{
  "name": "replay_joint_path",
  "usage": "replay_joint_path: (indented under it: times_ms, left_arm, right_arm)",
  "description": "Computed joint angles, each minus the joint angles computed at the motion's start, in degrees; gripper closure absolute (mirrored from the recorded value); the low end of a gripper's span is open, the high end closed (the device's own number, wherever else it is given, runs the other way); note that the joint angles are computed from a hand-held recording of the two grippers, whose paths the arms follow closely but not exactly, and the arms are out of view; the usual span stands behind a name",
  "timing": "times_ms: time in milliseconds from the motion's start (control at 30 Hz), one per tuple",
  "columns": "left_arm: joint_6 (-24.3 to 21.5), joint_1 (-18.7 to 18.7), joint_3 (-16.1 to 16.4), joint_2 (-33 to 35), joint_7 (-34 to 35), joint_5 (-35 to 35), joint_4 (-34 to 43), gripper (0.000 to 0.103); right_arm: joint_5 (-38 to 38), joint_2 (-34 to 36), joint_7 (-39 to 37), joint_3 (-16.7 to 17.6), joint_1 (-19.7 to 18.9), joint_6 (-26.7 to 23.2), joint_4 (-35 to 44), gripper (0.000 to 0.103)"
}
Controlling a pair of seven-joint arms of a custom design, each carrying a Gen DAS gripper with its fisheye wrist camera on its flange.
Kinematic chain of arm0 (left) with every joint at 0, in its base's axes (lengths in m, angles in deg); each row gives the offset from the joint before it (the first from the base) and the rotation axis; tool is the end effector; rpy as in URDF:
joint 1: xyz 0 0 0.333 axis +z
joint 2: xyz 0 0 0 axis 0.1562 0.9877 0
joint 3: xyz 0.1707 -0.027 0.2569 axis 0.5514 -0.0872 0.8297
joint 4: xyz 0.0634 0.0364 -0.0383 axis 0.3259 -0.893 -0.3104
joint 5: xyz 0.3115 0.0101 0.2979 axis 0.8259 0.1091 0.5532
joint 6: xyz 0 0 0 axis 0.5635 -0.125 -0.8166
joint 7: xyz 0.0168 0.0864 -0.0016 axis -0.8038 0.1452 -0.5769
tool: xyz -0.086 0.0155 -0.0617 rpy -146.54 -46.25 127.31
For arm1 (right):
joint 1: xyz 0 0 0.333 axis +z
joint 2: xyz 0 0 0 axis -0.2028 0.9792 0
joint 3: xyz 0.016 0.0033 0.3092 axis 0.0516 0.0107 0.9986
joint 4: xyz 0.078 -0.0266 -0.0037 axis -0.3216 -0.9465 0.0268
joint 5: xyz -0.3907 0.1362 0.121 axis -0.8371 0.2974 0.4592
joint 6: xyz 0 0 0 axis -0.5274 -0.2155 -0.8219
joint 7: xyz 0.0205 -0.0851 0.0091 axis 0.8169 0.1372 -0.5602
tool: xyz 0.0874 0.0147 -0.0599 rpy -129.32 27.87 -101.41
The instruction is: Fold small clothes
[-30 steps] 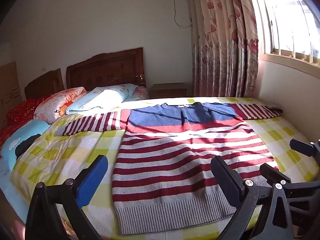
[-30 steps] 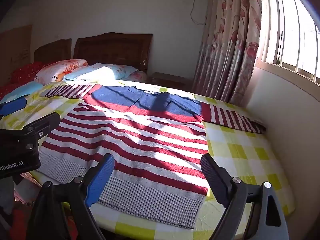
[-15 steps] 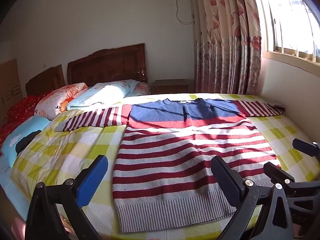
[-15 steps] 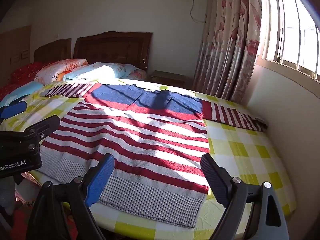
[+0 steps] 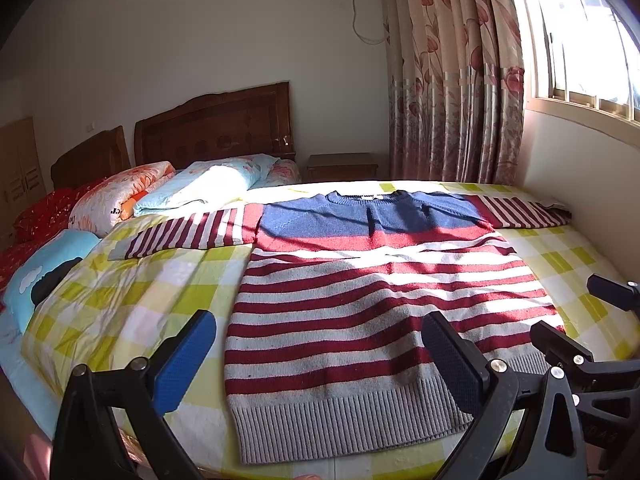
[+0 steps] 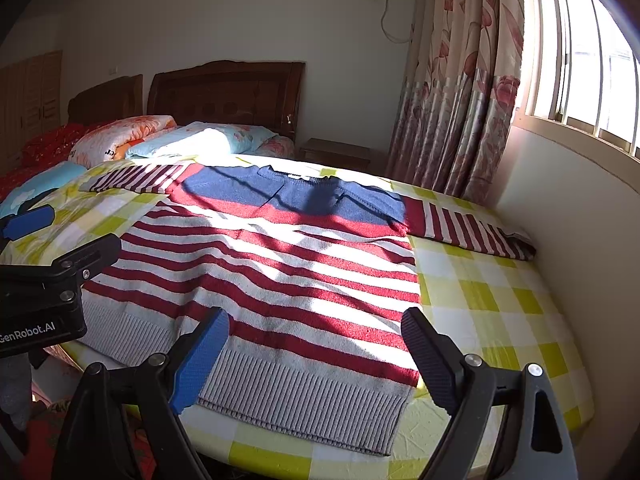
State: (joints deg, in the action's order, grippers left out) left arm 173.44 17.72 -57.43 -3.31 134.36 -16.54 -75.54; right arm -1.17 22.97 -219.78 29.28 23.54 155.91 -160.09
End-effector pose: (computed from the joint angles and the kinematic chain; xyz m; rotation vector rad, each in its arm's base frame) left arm 0.6944 -0.2061 0.3768 -1.1830 2.0118 -1.0982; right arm 0.6159 0.3893 0.3527 -1.5268 1.9086 -1.2011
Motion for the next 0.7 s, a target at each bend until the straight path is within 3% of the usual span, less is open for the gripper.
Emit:
replay_joint_path:
  times_ms: [700]
  left_arm:
    - [-0.35, -0.1, -0.01, 0.31, 0.58, -0.15, 0.13, 0.0]
  right_arm:
    - [0.21, 0.14, -0.01, -0.06, -0.05, 0.27, 0.0, 0.014]
